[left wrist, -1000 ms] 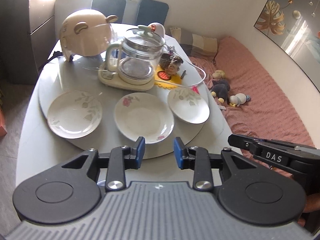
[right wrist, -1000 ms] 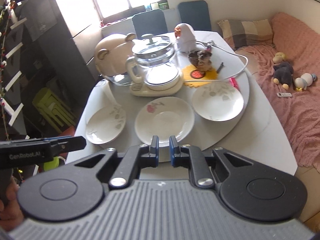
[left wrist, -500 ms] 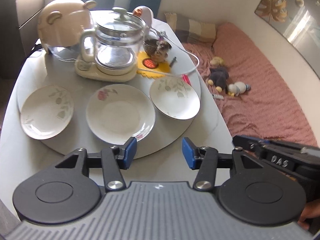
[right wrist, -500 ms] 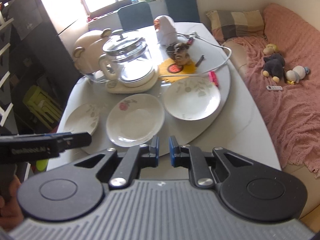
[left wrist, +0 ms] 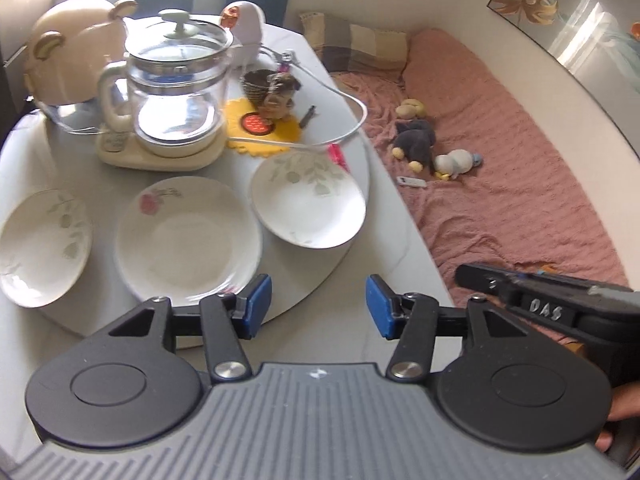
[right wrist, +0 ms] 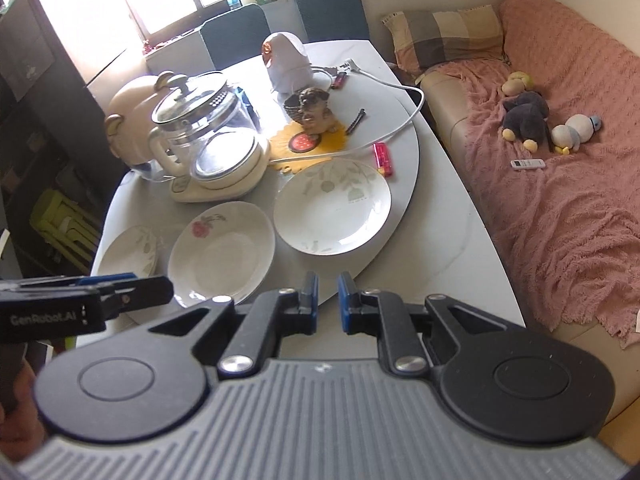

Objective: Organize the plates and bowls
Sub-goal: 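Lower the left tool onto the leaf-patterned plate rim and close while the right tool grips it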

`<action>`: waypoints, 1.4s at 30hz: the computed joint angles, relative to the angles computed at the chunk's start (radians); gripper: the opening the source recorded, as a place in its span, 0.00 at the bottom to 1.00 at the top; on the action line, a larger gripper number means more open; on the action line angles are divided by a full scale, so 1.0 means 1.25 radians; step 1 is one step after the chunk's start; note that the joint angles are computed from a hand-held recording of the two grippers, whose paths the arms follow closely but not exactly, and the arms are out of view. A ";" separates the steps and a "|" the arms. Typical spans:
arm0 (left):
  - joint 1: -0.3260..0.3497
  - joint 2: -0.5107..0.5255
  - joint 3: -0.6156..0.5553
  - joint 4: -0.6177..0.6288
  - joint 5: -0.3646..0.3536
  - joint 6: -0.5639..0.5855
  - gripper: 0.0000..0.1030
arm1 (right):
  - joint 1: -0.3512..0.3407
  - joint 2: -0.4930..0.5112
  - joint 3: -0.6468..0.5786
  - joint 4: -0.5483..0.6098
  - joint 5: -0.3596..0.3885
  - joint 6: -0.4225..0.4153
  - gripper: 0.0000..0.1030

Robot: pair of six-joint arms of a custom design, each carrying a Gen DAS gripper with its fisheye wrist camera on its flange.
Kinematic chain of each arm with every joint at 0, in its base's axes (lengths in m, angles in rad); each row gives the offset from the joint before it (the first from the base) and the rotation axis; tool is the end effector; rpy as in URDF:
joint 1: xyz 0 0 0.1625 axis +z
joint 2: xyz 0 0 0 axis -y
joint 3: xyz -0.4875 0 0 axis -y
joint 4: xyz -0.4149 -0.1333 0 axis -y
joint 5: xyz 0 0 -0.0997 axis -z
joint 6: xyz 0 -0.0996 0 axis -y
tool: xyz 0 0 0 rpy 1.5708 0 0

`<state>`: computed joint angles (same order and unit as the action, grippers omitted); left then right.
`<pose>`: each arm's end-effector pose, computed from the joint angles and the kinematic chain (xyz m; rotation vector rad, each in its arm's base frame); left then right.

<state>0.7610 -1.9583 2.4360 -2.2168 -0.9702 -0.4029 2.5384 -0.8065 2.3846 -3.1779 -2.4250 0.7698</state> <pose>-0.0838 -0.3416 0.3588 0.4704 2.6250 -0.6552 0.3920 -0.1993 0.0370 0.2275 -2.4579 0.8808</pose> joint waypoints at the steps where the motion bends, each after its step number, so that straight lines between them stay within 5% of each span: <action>1: 0.014 0.022 -0.007 -0.015 -0.012 0.011 0.57 | -0.003 0.006 0.000 -0.011 -0.008 -0.027 0.14; 7: 0.055 0.131 -0.025 -0.094 0.011 0.069 0.57 | -0.072 0.017 0.017 -0.113 0.032 -0.166 0.14; 18: 0.181 0.294 -0.065 -0.290 0.021 -0.009 0.57 | -0.248 0.017 0.028 -0.213 0.137 -0.379 0.15; 19: 0.187 0.307 -0.068 -0.306 0.031 -0.010 0.57 | -0.264 0.019 0.026 -0.213 0.142 -0.394 0.17; 21: 0.204 0.338 -0.082 -0.327 0.044 -0.013 0.57 | -0.294 0.035 0.024 -0.256 0.154 -0.441 0.47; 25: 0.239 0.394 -0.112 -0.365 0.059 0.003 0.57 | -0.347 0.068 0.007 -0.306 0.180 -0.555 0.51; 33: 0.281 0.475 -0.159 -0.392 0.064 0.063 0.57 | -0.440 0.086 -0.043 -0.267 0.263 -0.594 0.50; 42: 0.330 0.582 -0.243 -0.352 0.031 0.153 0.56 | -0.512 0.106 -0.086 -0.203 0.286 -0.610 0.47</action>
<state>1.1730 -1.2310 2.1327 -2.6571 -0.9311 -0.2118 1.8990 -0.6742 2.2772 -3.4312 -2.0675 0.0077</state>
